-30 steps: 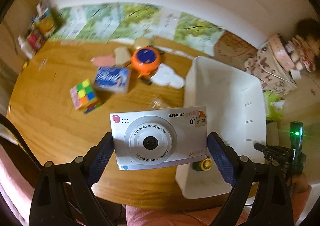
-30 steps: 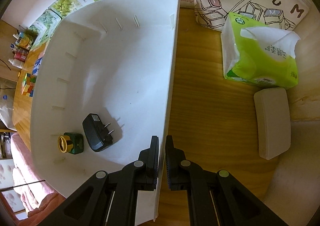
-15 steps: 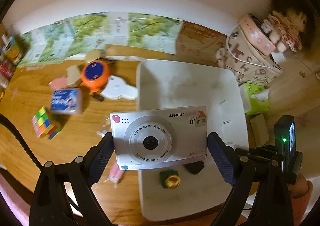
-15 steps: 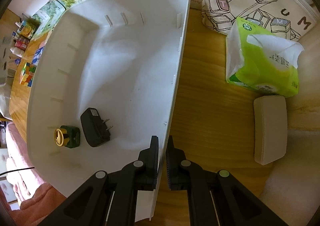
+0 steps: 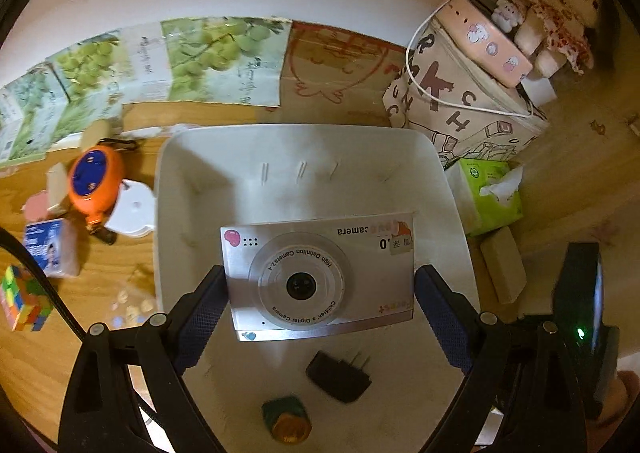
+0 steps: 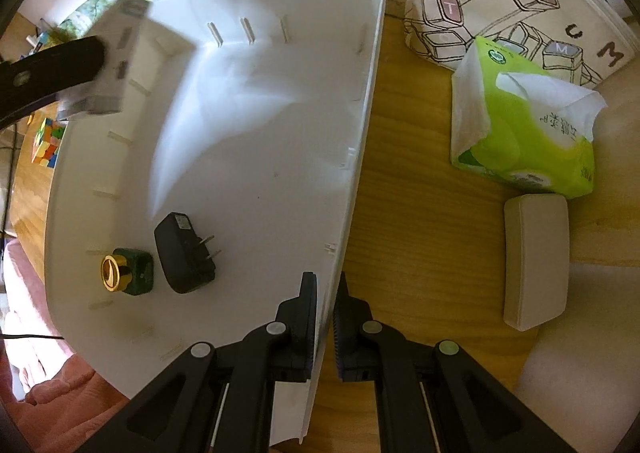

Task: Organize rigid objects
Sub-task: 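Carry white lens toy into white bin and open left tool, then move left tool back over desk to the Rubik's cube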

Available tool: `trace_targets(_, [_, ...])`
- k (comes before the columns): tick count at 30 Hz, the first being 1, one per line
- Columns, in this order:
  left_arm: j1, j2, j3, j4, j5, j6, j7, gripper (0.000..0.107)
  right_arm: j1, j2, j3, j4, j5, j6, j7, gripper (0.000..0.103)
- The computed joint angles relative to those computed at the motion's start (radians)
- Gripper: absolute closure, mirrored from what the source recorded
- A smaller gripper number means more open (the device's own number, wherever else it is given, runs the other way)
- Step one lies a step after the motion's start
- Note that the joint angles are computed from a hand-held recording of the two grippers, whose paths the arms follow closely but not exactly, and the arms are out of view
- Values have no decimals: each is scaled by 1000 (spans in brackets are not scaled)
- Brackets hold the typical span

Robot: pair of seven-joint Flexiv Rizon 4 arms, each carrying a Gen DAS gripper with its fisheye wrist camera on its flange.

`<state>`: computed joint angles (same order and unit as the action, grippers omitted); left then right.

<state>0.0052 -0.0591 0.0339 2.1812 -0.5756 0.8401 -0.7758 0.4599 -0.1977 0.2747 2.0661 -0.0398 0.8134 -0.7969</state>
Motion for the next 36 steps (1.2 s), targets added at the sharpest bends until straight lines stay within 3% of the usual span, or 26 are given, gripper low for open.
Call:
trace_targets(1, [-3,-9,-4,-1,-7,9,1,13,1,0,-1,0,1,2,7,96])
trace_targets(3, [-12,-25,-15,5,-24,53,9,32,-1,5,0,10,11,15,24,96])
trace_targets(17, [-20,-68,-41,-16,-64,68,52,32,-4,-30,-4,-27,27,-23,24,96])
trace_targets(36, [-13,41,7,78,-182,130,142,32,-5,-15,0,-10,32,-8,31,98])
